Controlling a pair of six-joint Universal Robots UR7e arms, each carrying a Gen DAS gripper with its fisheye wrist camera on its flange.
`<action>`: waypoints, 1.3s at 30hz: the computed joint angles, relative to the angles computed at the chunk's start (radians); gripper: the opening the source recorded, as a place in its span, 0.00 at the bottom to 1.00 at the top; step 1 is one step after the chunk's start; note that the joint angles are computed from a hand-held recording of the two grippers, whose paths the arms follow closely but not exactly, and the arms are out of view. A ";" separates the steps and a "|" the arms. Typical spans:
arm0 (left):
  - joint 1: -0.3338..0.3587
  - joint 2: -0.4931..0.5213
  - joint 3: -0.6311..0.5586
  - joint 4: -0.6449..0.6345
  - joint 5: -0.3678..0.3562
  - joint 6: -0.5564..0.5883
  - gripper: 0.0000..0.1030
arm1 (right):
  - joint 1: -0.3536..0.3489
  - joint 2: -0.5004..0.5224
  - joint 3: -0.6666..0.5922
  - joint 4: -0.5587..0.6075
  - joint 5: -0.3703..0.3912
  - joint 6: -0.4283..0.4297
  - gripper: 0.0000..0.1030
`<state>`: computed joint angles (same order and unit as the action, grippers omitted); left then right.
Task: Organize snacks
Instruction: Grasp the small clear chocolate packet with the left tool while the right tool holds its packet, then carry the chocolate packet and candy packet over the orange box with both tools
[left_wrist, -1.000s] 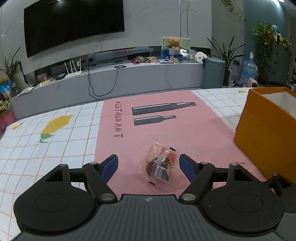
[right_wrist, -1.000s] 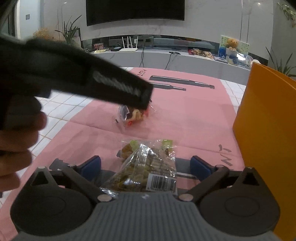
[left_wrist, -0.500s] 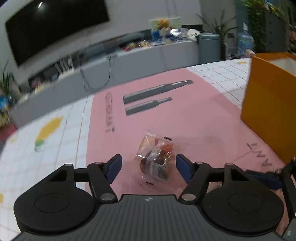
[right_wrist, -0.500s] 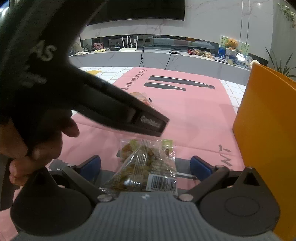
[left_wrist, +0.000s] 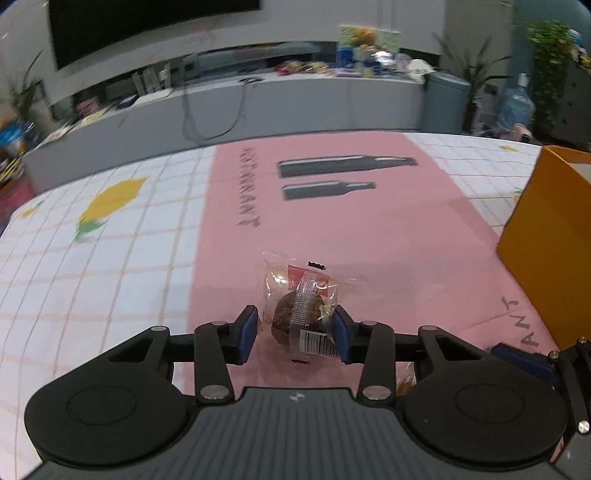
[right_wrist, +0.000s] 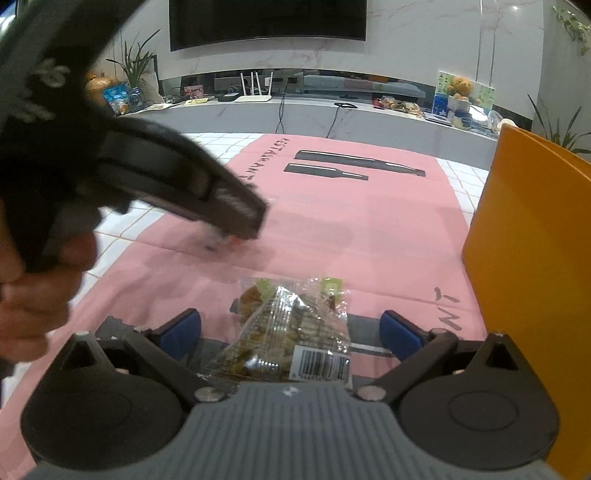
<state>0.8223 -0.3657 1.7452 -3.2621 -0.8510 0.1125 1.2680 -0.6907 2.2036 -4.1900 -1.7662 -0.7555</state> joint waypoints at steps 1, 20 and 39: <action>-0.003 -0.017 0.019 0.010 0.005 -0.031 0.46 | 0.000 0.003 0.000 -0.010 -0.003 0.005 0.93; -0.036 -0.218 0.368 -0.081 0.008 -0.245 0.46 | -0.060 -0.023 0.120 -0.050 0.115 -0.080 0.97; -0.020 -0.168 0.316 -0.080 0.038 -0.283 0.47 | -0.011 0.059 0.045 -0.209 -0.004 -0.009 0.57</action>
<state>0.8020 -0.5336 2.0615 -3.3416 -0.8132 -0.1707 1.2567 -0.6320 2.2484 -4.3993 -1.7706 -0.7646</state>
